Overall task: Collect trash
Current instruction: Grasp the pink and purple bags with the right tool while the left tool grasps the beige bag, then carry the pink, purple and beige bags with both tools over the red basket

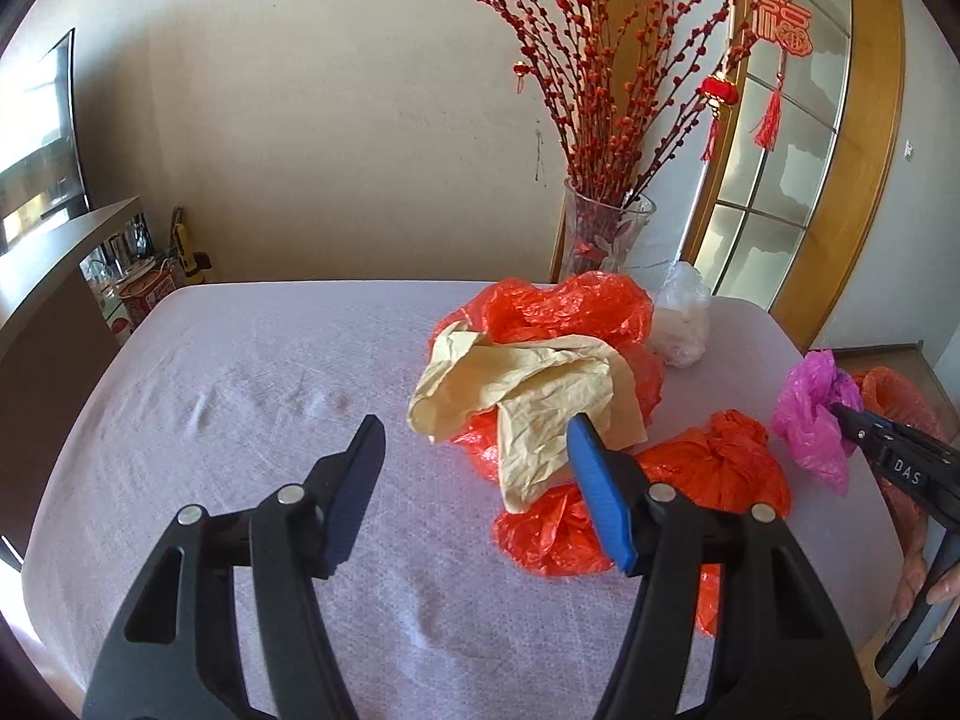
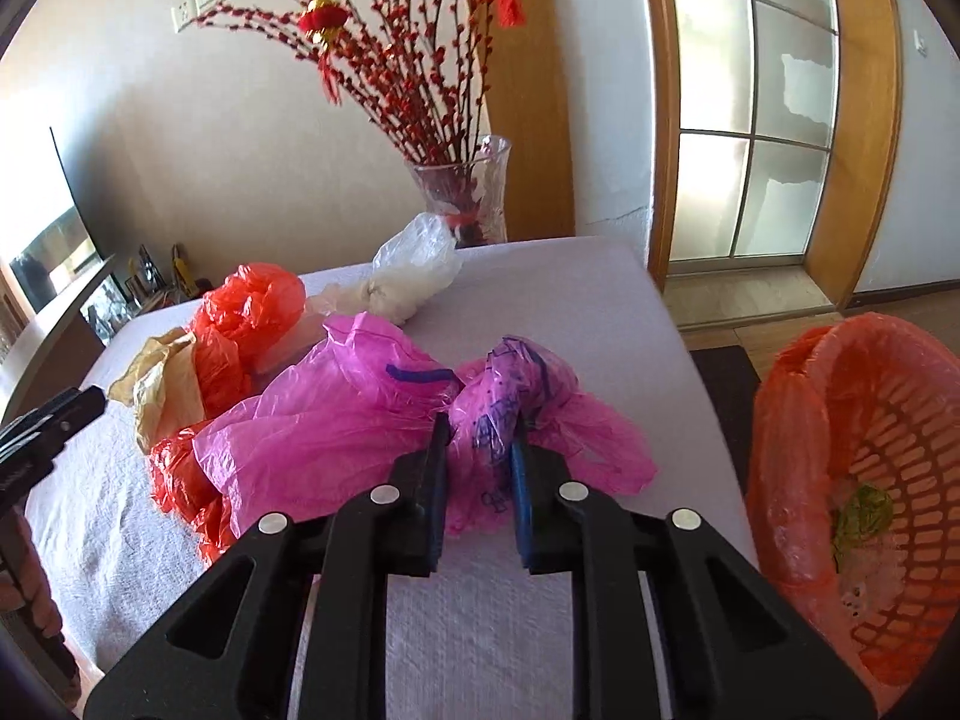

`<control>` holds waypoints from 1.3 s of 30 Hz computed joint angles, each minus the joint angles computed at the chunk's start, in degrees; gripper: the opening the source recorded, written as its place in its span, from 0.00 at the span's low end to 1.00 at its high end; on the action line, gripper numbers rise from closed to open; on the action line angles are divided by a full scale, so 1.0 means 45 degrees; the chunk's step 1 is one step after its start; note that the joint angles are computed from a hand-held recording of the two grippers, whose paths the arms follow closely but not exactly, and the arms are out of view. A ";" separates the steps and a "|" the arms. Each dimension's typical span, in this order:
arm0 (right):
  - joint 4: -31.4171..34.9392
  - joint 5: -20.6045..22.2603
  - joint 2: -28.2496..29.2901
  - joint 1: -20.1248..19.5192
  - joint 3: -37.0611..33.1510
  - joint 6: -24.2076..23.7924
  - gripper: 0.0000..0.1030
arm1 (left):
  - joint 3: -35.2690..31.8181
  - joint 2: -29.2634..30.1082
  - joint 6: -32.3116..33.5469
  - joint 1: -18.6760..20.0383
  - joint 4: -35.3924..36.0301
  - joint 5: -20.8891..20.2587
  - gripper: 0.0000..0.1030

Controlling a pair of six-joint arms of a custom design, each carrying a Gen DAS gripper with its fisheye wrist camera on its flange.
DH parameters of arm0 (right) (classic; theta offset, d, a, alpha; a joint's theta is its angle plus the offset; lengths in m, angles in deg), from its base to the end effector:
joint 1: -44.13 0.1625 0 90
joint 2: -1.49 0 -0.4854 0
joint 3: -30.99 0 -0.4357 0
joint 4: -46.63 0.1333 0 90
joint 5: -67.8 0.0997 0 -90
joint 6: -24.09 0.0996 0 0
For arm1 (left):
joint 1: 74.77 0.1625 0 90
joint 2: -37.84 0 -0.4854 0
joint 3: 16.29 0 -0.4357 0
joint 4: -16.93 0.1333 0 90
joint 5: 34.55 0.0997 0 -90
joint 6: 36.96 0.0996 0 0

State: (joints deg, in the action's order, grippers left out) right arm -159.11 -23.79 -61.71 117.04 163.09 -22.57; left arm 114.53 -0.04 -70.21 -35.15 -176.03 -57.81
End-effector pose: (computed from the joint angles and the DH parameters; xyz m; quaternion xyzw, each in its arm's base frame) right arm -0.0270 -0.5321 0.1939 0.2288 -0.8886 0.3308 0.2207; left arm -0.2154 -0.4702 0.0040 0.0764 0.8298 -0.4197 0.3598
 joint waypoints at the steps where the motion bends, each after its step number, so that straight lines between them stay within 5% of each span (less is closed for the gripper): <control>1: 0.0034 0.0070 -0.0088 -0.0055 0.0051 0.0029 0.18 | -0.0181 0.0098 0.0171 0.0043 0.0037 -0.0078 0.60; 8: 0.0601 0.0358 -0.0413 -0.0343 0.0122 0.0371 0.18 | -0.1373 0.0574 -0.0286 0.0459 0.2445 0.0362 0.59; 12: 0.0672 0.0486 -0.0492 -0.0407 0.0211 0.0380 0.18 | -0.1363 0.0524 0.0044 0.0767 0.1931 -0.0442 0.16; 15: 0.0734 0.0611 -0.0595 -0.0470 0.0272 0.0407 0.18 | -0.1045 0.0611 0.0707 0.0623 0.0715 -0.0425 0.07; 21: 0.0743 0.1076 -0.0980 -0.0681 0.0579 0.0375 0.18 | 0.0029 0.0251 0.0573 0.0048 -0.0695 -0.0469 0.06; 32: 0.0349 0.2031 -0.1932 -0.1038 0.1374 0.0160 0.18 | 0.0942 -0.0409 -0.0317 -0.1208 -0.0646 -0.0013 0.06; 39: -0.1495 0.2351 -0.2329 -0.1165 0.2177 -0.0556 0.18 | 0.0491 0.0040 0.0389 -0.1887 -0.0943 -0.0261 0.06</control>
State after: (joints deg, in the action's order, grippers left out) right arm -165.84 -13.21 -72.19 111.80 172.89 -25.07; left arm 116.74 0.14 -68.46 -43.64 -180.27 -58.98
